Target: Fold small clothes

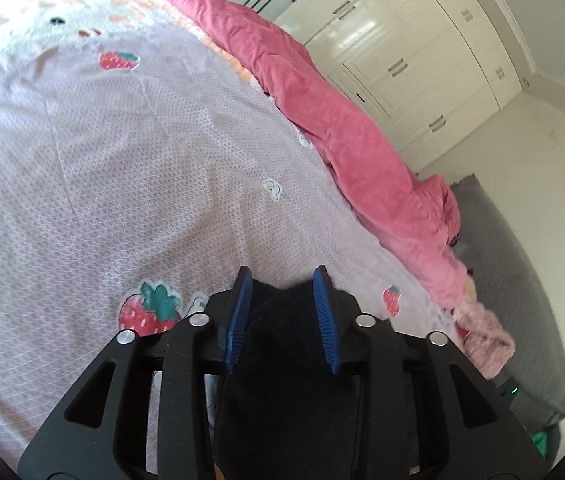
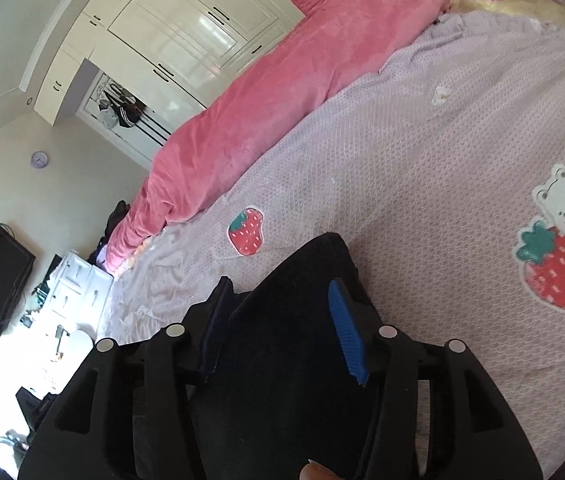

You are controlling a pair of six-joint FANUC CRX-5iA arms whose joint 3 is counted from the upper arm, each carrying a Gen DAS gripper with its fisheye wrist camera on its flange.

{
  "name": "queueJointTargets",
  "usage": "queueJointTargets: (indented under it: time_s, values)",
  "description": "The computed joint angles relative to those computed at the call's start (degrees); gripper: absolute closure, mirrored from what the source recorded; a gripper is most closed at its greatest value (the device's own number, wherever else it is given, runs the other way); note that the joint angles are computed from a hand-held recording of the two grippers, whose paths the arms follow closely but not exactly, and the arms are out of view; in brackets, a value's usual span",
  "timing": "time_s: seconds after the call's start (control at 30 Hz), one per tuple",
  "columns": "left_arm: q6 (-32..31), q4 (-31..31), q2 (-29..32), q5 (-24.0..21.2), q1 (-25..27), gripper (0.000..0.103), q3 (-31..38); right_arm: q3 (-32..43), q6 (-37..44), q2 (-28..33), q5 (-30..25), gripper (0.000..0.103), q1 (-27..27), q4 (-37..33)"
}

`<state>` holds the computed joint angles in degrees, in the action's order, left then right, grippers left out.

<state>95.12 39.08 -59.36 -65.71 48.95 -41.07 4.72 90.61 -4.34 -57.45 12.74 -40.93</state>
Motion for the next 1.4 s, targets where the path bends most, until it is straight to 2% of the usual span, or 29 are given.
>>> queueJointTargets:
  time_s: [0.07, 0.2, 0.23, 0.3, 0.4, 0.53, 0.67, 0.73, 0.93, 1.03, 1.13, 1.27, 1.33, 1.4]
  values:
    - [-0.7, -1.7, 0.3, -0.8, -1.4, 0.075, 1.1, -0.7, 0.1, -0.9, 0.5, 0.042, 0.6, 1.9]
    - [2.1, -8.0, 3.1, -0.5, -9.2, 0.072, 3.8, -2.1, 1.8, -2.7, 0.9, 0.042, 2.6, 6.7]
    - [3.9, -10.4, 4.6, -0.1, -12.7, 0.072, 4.9, -2.6, 1.9, -3.1, 1.3, 0.042, 3.6, 8.3]
    - [6.1, -13.7, 5.8, 0.7, -16.5, 0.064, 5.9, -3.4, 2.0, -3.7, 1.9, 0.038, 5.2, 10.5]
    - [13.1, -22.7, 9.1, 1.7, -24.3, 0.059, 9.5, -4.2, 0.2, -3.8, 1.7, 0.035, 6.7, 13.5]
    - [15.3, -28.1, 10.9, 0.0, -26.5, 0.048, 11.5, -6.9, -4.0, -4.6, 4.3, 0.035, 10.4, 22.8]
    - [14.2, -28.0, 11.1, -2.4, -24.5, 0.039, 11.2, -8.2, -5.8, -4.4, 4.9, 0.035, 11.7, 27.3]
    - [13.5, -28.1, 11.4, -3.1, -24.4, 0.039, 11.0, -8.2, -5.3, -3.9, 4.2, 0.035, 11.5, 27.3]
    - [15.2, -31.7, 13.7, -3.4, -28.5, 0.039, 11.7, -7.7, -3.9, -2.6, 2.1, 0.035, 11.4, 26.7]
    - [17.1, -34.7, 14.9, -3.1, -31.3, 0.039, 13.0, -8.0, -3.1, -3.0, 3.3, 0.035, 11.3, 25.8]
    - [17.1, -35.0, 15.4, -2.3, -32.3, 0.039, 13.2, -8.2, -2.9, -3.1, 4.2, 0.035, 11.9, 26.4]
    - [19.7, -39.5, 17.5, -2.5, -36.4, 0.040, 15.2, -7.9, -2.9, -2.4, 4.2, 0.035, 12.1, 26.5]
    - [20.2, -40.4, 17.8, -2.5, -37.1, 0.046, 15.6, -7.5, -2.4, -2.2, 4.0, 0.035, 12.0, 25.9]
    - [19.9, -40.0, 17.7, -2.2, -36.8, 0.057, 15.4, -7.0, -1.4, -1.9, 3.4, 0.049, 11.6, 24.8]
